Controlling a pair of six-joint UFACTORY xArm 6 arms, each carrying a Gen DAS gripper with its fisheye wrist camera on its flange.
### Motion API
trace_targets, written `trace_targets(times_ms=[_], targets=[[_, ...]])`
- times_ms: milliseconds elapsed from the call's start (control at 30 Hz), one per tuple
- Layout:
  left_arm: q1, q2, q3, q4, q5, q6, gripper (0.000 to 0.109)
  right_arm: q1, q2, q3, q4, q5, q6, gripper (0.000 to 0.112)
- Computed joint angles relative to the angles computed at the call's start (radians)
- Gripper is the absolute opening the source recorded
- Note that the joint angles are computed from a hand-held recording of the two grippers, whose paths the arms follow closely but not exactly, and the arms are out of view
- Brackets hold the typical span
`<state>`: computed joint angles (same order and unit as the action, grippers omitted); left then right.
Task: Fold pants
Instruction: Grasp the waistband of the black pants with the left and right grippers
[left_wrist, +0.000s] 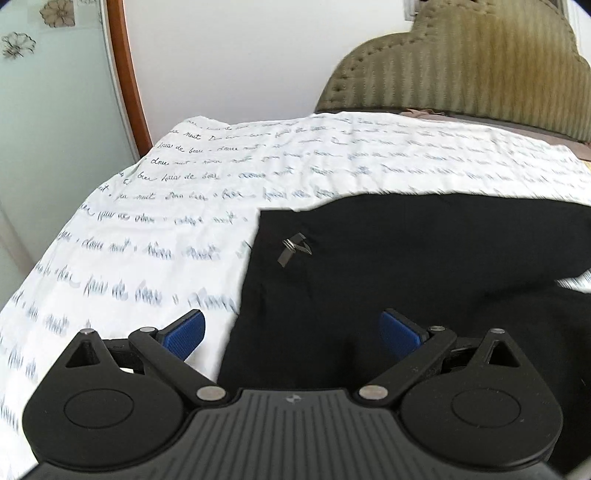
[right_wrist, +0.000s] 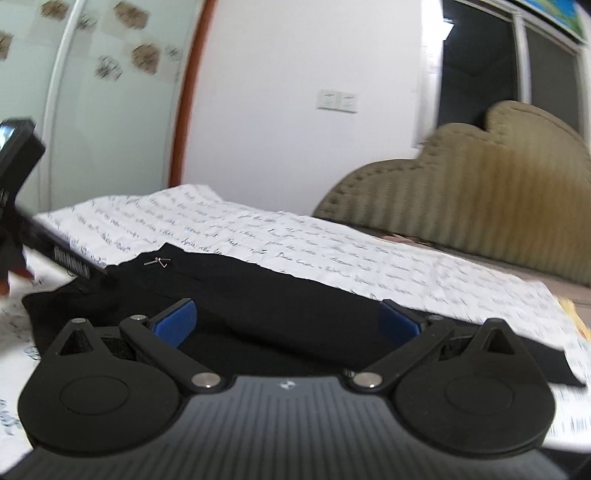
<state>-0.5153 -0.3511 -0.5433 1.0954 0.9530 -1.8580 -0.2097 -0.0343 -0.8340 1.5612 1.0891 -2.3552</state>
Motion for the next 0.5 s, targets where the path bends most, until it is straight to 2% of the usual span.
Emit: trace_targets(times_ms=[67,233,367,400,500], targets=[[0.111,-0.007,0.015,0.047,-0.084,0.068,0.101,0.053,0.055,-0.075,-0.024,-0.046,0.017,0.103],[0.306,0.085,-0.034,0.140,-0.198,0.200,0.101,0.175,0.242,-0.306,-0.114,-0.156,0.069,0.103],[0.463,0.169,-0.075,0.320,-0.413,0.232,0.101,0.257,0.415,-0.526,-0.227,-0.246,0.220,0.103],[0.517,0.196,-0.091,0.386,-0.501,0.221,0.101,0.263,0.460,-0.583,-0.259,-0.241,0.243,0.103],[0.615,0.273,-0.151,0.544,-0.660,0.157,0.101,0.291,0.611,-0.790,-0.381,-0.229,0.322,0.103]])
